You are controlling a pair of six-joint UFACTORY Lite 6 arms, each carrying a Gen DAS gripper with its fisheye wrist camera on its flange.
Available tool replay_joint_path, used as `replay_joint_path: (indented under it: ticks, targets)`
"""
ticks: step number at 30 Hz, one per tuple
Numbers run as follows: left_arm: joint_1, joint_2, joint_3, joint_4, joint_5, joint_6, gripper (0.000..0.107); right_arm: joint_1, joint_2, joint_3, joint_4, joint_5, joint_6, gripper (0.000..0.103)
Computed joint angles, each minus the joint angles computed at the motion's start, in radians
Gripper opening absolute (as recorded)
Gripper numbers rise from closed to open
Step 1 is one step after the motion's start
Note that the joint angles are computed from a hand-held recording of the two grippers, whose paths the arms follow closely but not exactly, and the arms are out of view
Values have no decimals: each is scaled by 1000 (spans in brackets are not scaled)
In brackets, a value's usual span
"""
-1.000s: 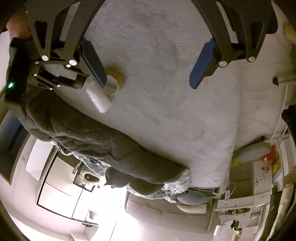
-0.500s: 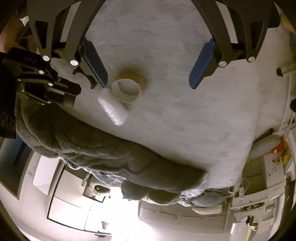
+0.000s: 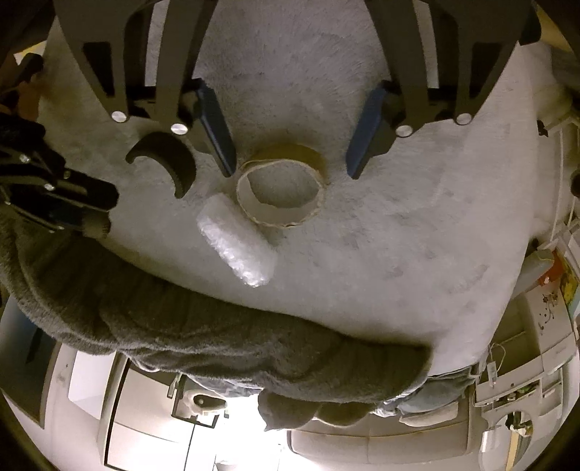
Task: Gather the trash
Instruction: 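Grasp a black C-shaped piece with the right tool while the left tool grasps another tape core, then carry the black piece and tape core over the black bin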
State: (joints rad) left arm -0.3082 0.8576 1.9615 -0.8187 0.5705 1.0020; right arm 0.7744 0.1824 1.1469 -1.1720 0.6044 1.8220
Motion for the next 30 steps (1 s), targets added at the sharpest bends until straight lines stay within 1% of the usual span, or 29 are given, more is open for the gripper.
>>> replay_joint_path:
  ticks: [3,8,10,15,18,22,26,30]
  targets:
    - [-6,6,5,24,-12,-24,49,0,-12,-13,2,-3,6,47]
    - [16,-20,-16,-47,7,30,48,6,12,34,22,4,-19,47]
    - [32,-44,-41,-86,20,62,48,12,34,70,35,12,-41,47]
    - [67,-92,-86,-105,64,93,48,23,117,196,79,32,-114,47]
    - [90,-116,-114,-104,75,113,48,20,186,299,119,31,-176,47]
    - [141,-113,-102,-68,118,90,48,20,303,474,191,37,-291,47]
    - [193,-113,-102,-48,148,94,48,25,446,692,289,65,-431,47]
    - [246,-120,-100,-38,174,113,48,32,603,952,389,118,-575,47]
